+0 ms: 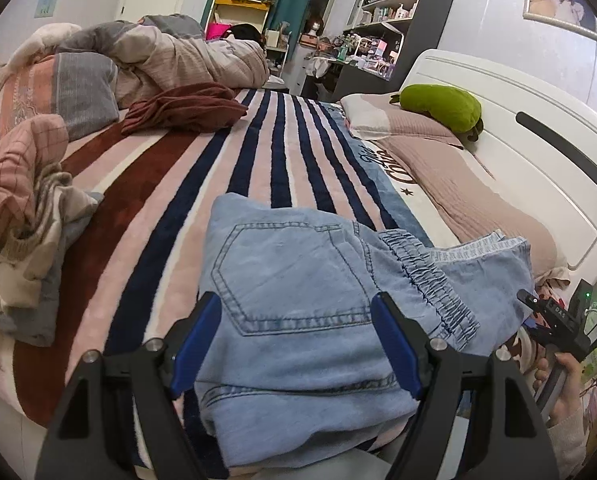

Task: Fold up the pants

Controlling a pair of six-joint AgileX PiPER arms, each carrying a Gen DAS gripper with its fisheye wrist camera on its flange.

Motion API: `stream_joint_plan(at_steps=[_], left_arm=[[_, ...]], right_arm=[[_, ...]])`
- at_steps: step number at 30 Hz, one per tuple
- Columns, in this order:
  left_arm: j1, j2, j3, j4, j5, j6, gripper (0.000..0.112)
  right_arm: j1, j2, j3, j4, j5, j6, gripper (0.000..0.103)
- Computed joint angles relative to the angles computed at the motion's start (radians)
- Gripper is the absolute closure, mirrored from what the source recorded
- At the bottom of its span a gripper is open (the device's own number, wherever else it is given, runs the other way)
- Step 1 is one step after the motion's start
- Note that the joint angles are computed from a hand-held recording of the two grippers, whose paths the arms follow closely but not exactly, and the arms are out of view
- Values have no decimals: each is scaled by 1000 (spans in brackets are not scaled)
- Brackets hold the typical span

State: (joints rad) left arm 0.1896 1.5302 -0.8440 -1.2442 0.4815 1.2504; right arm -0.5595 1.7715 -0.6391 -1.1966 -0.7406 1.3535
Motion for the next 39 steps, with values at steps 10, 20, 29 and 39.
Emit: stream_joint_plan(at_steps=[10, 20, 29, 39], left_arm=[[-32, 15, -16, 4, -26, -23, 39], [85, -20, 26, -120, 66, 118, 39], [267, -36, 65, -210, 189, 270, 39], [473, -13, 94, -243, 345, 380, 39]], right_arm=[[78, -22, -29, 11, -4, -23, 98], [185, -170, -20, 51, 42, -24, 99], [425, -301, -126, 4, 261, 67, 99], [785, -216, -393, -295, 463, 364, 100]])
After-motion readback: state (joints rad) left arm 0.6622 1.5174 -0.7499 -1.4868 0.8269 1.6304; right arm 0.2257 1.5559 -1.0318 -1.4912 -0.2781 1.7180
